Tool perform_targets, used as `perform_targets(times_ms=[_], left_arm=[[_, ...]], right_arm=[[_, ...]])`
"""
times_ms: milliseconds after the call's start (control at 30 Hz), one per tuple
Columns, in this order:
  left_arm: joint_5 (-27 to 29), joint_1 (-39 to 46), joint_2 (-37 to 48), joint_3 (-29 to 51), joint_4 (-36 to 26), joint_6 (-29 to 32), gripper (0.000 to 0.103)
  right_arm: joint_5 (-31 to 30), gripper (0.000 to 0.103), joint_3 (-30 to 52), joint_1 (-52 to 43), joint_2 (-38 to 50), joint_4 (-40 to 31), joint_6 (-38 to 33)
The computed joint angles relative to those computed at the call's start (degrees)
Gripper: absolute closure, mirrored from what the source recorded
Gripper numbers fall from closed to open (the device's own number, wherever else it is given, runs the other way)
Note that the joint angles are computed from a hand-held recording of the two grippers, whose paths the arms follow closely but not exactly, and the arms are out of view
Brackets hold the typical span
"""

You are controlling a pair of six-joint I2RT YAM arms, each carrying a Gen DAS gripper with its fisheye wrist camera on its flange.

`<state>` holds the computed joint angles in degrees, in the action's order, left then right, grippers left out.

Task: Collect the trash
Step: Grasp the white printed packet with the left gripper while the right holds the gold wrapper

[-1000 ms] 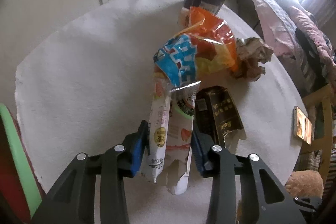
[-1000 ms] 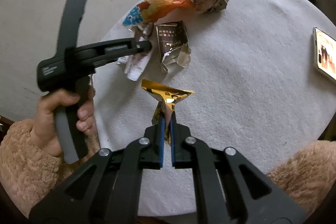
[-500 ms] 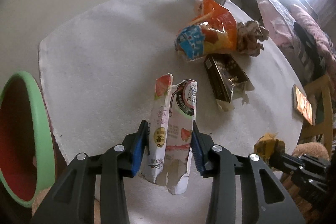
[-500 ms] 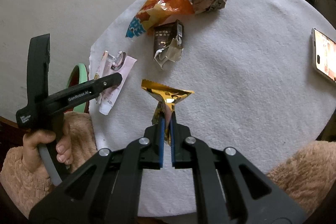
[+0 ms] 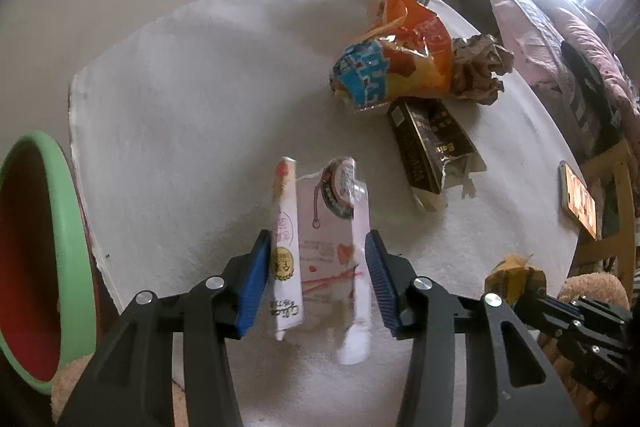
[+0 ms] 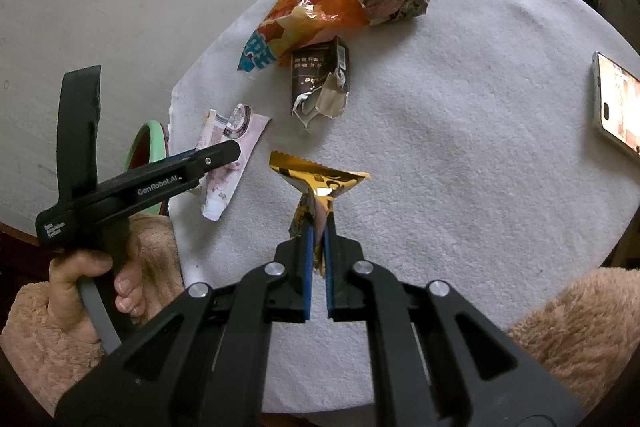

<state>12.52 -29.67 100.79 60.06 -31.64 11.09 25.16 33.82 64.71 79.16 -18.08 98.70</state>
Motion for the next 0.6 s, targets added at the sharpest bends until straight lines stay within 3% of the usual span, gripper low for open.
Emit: perform_targets(times_ms=[167,233,600], left_arm=[[-0.41,-0.41,0.12,-0.89,0.69,0.29,0.06],[-0.1,-0.38,-0.06,-1.1,0.62,0.64,0.072],[2.8,2.47,-4.58,-2.94,-0.36,0.58,0.077]], right_arm=[[-0.18,0.096,0.11,-0.09,0.24,0.02,-0.16],[-0.24,0.096,0.09,-0.14,0.24,0.04,-0.19],[-0.47,0.096,1.06,-0.31,1.26,-1.11,0.27]])
